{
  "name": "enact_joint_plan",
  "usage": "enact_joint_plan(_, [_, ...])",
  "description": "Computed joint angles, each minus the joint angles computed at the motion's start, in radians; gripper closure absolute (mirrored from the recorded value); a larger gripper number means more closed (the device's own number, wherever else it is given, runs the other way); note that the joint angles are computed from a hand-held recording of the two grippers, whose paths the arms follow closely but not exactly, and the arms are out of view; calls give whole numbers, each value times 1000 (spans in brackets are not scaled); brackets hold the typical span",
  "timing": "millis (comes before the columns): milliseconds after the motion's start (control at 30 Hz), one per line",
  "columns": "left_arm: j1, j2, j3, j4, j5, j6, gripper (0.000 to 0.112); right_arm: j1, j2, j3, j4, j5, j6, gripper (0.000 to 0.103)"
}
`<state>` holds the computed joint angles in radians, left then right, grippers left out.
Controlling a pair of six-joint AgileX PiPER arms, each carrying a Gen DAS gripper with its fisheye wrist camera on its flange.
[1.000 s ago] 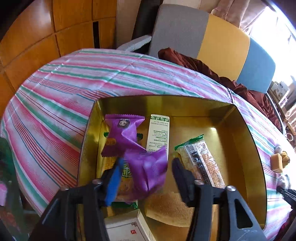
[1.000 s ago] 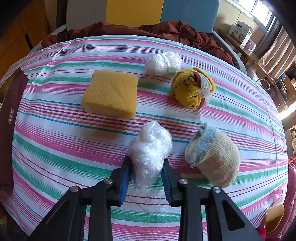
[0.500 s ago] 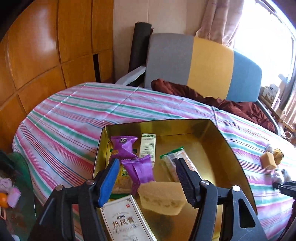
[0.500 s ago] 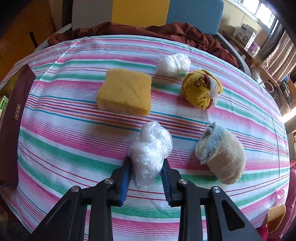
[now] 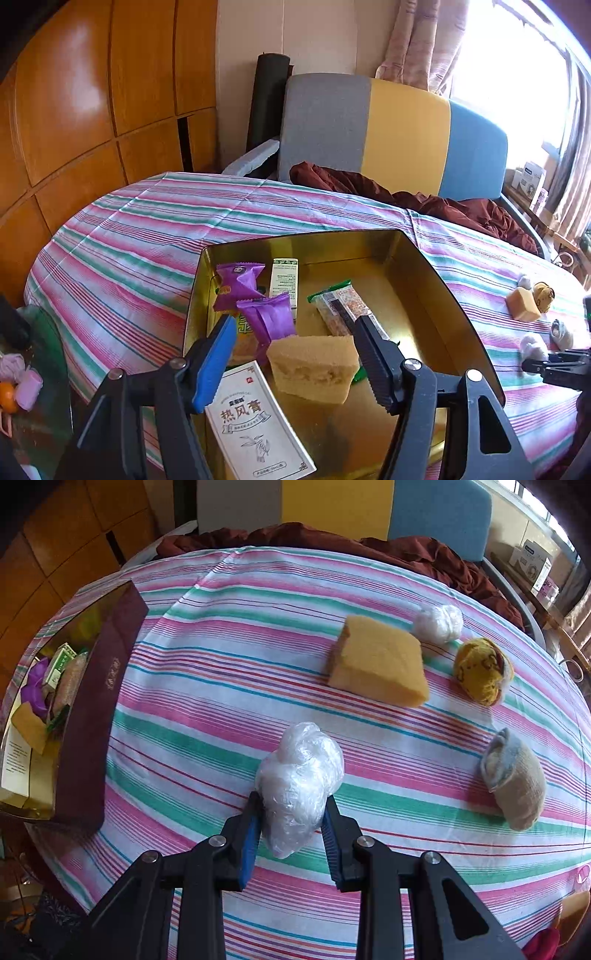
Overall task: Organize objects
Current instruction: 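Carry the plastic-wrapped bundle into the gold tray and release it with the right gripper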
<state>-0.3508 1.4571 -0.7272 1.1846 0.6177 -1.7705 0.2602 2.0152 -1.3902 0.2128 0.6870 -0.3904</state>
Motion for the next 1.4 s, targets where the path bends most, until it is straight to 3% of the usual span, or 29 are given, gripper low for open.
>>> enact_joint_plan(133, [-4,-31,34,21,1,-28,44,49,-92,48,108,-22,-47,73])
enact_joint_plan(267, [-12,-59,61,45,11,-56,43,103,-87,-49,247,19,-139,73])
enact_joint_plan(400, [9,-93,93,58,-19,-80,41,212,-71,-132,278,34,-125,73])
enact_joint_plan(733, [110,-175,185,67,-81,-127,39,407,217,-557,129,183,122,72])
enact_joint_plan(867, [135,-188,204,87,-99,-145,39,451,349,-755,91,286,177,71])
enact_joint_plan(1000, [143,-181,209,104,-114,-154,39,471,418,-850,97,326,187,69])
enact_joint_plan(1133, [145,-164,208,110,-121,-159,39,457,411,-824,151,316,169,49])
enact_joint_plan(1400, [103,-141,193,103,-91,-156,39,399,238,-536,225,166,79,46])
